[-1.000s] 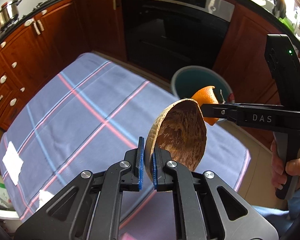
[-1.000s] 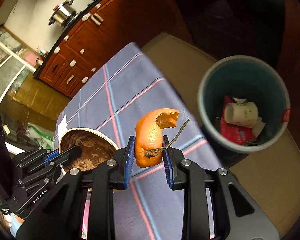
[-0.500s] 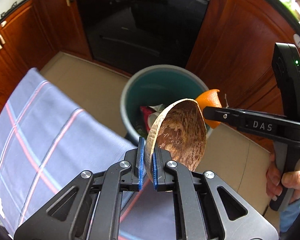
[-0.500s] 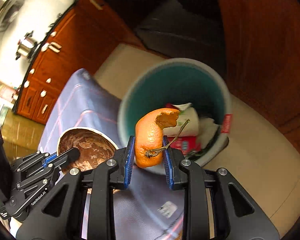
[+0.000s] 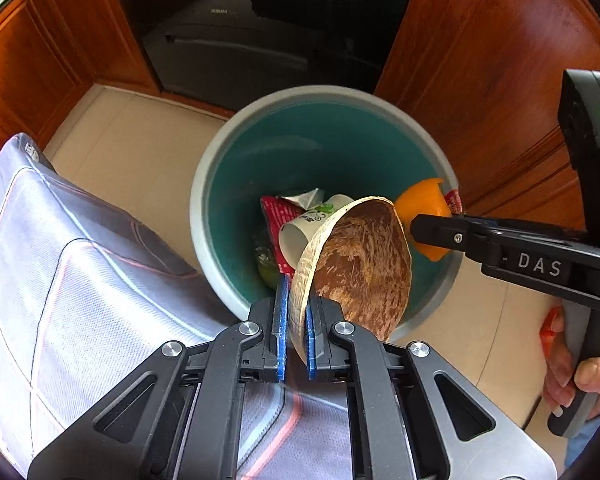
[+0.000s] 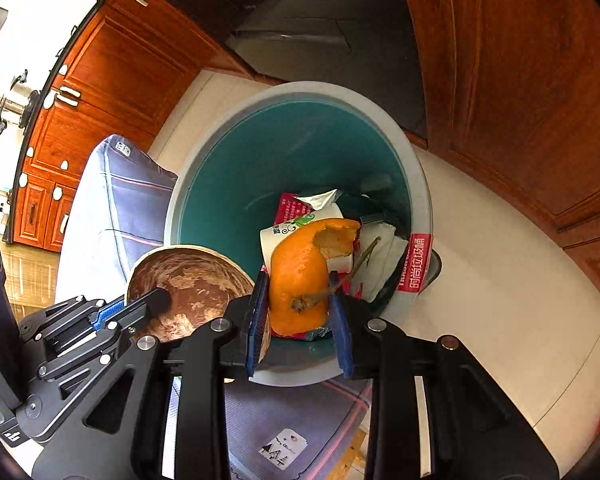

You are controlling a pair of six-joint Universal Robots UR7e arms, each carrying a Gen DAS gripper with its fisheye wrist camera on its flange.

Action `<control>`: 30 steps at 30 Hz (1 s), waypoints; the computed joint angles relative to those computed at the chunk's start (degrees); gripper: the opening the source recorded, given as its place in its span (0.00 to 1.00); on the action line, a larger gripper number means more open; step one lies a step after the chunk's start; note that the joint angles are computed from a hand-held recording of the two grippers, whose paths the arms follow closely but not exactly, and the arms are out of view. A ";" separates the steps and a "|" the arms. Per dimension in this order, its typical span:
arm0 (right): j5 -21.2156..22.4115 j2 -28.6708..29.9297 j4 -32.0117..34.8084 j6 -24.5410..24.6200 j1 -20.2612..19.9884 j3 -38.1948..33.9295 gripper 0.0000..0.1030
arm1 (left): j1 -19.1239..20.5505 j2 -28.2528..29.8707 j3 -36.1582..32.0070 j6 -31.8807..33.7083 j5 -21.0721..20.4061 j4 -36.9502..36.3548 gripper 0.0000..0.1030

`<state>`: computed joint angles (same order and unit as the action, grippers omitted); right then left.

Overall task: Collect trash
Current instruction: 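Carry the coconut shell and orange peel over the bin and open both grippers, then move both grippers back over the table toward the pink box and tissue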

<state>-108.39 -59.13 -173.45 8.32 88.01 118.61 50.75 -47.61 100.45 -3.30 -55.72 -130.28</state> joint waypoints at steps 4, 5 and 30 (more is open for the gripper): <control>0.16 0.75 0.08 0.27 0.35 -0.60 0.29 | 0.34 0.60 -0.33 0.35 -0.46 -0.40 0.08; 0.20 0.93 -0.04 0.26 0.49 -0.71 0.29 | 0.32 0.65 -0.31 0.39 -0.54 -0.50 0.08; -1.08 -4.30 -1.30 7.14 6.28 4.08 0.86 | -4.85 -10.23 8.80 -0.47 2.72 -4.99 0.78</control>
